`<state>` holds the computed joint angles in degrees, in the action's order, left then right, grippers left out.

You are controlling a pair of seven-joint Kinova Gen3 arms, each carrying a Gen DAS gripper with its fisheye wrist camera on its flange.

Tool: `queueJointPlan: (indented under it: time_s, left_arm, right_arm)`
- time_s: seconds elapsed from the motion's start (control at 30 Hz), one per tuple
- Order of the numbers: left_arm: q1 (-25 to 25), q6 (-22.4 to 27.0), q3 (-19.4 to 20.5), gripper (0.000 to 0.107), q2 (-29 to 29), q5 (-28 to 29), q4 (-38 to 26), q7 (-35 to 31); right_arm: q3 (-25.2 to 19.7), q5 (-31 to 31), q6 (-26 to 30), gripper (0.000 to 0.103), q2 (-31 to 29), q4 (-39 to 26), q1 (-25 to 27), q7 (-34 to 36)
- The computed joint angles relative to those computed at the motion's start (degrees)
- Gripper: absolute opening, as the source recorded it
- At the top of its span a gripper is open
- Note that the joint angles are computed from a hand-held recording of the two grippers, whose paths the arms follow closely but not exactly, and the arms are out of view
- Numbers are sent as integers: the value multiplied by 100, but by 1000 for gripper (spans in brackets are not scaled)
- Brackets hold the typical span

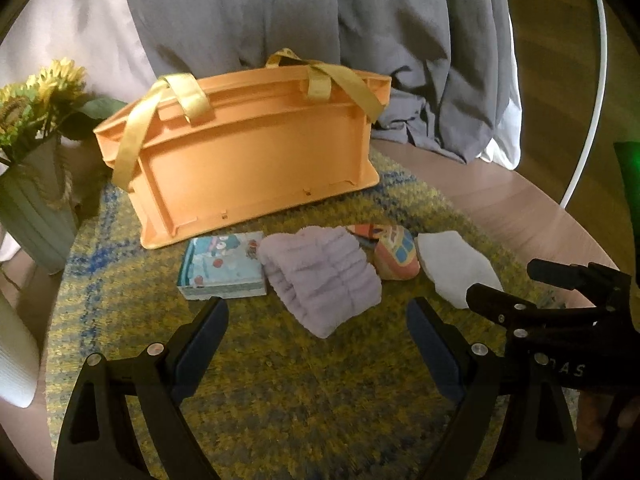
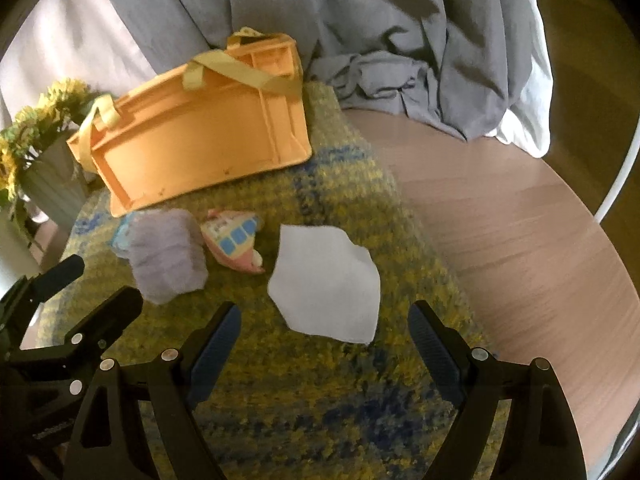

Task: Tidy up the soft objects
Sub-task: 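Close the left tool on the lavender towel while the right tool grasps the white cloth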

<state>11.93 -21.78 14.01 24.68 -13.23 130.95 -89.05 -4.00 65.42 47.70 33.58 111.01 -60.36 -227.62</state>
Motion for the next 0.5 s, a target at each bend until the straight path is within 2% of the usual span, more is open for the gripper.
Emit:
queueJointPlan:
  time_s: [0.5]
  left_arm:
    - [-206, 399, 284, 81, 457, -175, -481, 108]
  right_arm:
    - [202, 7, -379, 85, 287, -126, 187, 340]
